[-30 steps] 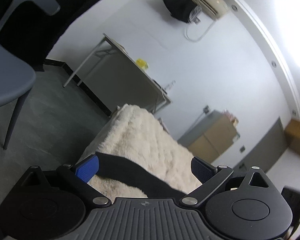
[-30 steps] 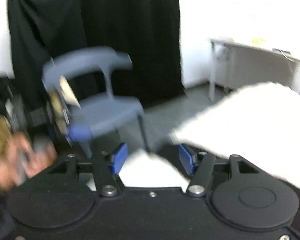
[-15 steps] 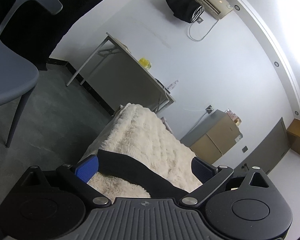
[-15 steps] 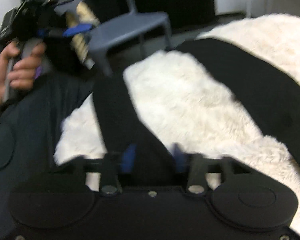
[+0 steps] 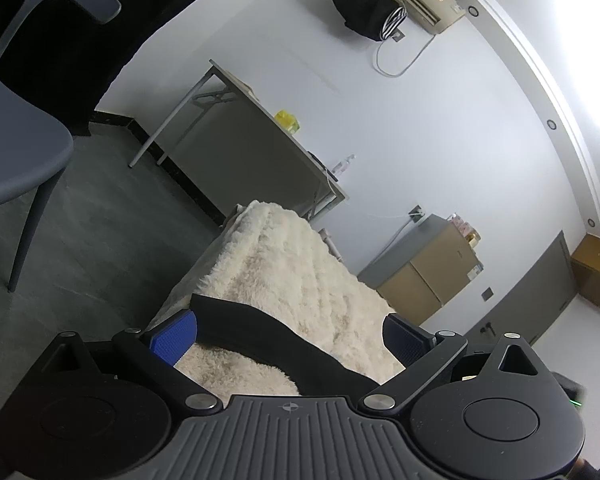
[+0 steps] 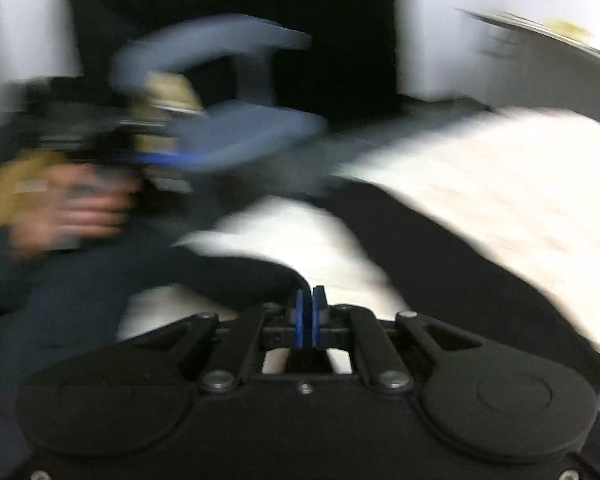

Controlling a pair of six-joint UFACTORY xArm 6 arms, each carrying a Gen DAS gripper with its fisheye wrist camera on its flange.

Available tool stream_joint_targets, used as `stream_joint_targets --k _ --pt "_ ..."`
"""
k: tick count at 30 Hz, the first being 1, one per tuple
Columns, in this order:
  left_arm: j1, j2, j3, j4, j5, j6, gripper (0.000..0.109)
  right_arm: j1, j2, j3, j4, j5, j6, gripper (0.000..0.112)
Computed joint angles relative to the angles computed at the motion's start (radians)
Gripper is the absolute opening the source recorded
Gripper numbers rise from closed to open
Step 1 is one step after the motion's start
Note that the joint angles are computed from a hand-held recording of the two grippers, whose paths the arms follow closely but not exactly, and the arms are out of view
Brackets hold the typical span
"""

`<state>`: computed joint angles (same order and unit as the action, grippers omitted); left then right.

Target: Fold clothes

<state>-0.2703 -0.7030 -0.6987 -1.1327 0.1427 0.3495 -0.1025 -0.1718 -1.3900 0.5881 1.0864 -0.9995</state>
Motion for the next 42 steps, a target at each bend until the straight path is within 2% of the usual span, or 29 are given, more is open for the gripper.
stream_joint_targets --k 1,4,6,8,10,12,16,18,20,22,23,25,29,32,34,35,38,40,42 --pt "0.000 -0.002 0.002 0.013 -0.002 -0.010 0.098 0.024 0.023 0.007 -0.099 -0.085 0.090 0.018" --pt "-0.002 -0.008 0.010 0.015 -0.013 -0.024 0.098 0.067 0.003 0.063 -0.283 -0.226 0.290 0.019" --pt "0.001 -0.006 0.009 -0.011 -0.014 -0.011 0.098 0.071 -0.052 0.118 -0.249 -0.278 0.291 0.036" --pt "0.004 -0.003 0.004 -0.031 -0.009 0.002 0.098 0.082 -0.143 0.203 -0.274 -0.352 0.327 0.039" --pt "0.006 0.002 -0.001 -0.033 -0.001 0.009 0.098 0.080 -0.224 0.273 -0.292 -0.377 0.367 0.039" --pt "0.007 0.008 -0.008 -0.031 0.007 0.017 0.098 0.061 -0.301 0.333 -0.267 -0.342 0.420 0.041" --pt "0.004 0.010 -0.011 -0.031 0.014 0.026 0.098 -0.022 -0.427 0.456 -0.120 -0.140 0.604 0.041" --pt "0.003 0.008 -0.010 -0.033 0.014 0.029 0.098 -0.034 -0.450 0.511 -0.083 -0.096 0.652 0.041" --pt "0.001 0.005 -0.008 -0.040 0.010 0.035 0.098 -0.008 -0.467 0.567 -0.082 -0.116 0.688 0.040" --pt "0.000 0.001 -0.004 -0.037 0.005 0.029 0.098 0.023 -0.460 0.588 -0.093 -0.161 0.721 0.022" --pt "-0.001 -0.001 -0.003 -0.039 0.001 0.029 0.098 0.022 -0.452 0.580 -0.091 -0.153 0.729 0.013" --pt "-0.005 -0.003 -0.001 -0.050 -0.008 0.034 0.098 0.007 -0.430 0.533 -0.085 -0.087 0.722 0.004" --pt "-0.007 0.000 -0.005 -0.076 -0.013 0.053 0.098 -0.003 -0.459 0.476 -0.049 -0.035 0.632 0.003" --pt "-0.010 0.003 -0.008 -0.077 -0.017 0.055 0.098 -0.011 -0.424 0.332 0.033 0.005 0.508 0.003" --pt "-0.012 0.001 -0.004 -0.066 -0.028 0.041 0.098 -0.019 -0.336 0.158 0.134 0.108 0.403 0.003" --pt "-0.014 -0.001 -0.001 -0.064 -0.037 0.034 0.098 -0.013 -0.310 0.113 0.148 0.125 0.388 0.003" --pt "-0.014 -0.008 0.003 -0.100 -0.053 0.049 0.098 0.038 -0.164 -0.119 0.201 0.196 0.320 0.004" --pt "-0.021 -0.016 0.007 -0.168 -0.084 0.087 0.098 0.100 -0.025 -0.303 0.253 0.246 0.297 0.004" --pt "-0.028 -0.020 0.011 -0.196 -0.121 0.091 0.098 0.154 0.079 -0.418 0.284 0.257 0.302 0.014"
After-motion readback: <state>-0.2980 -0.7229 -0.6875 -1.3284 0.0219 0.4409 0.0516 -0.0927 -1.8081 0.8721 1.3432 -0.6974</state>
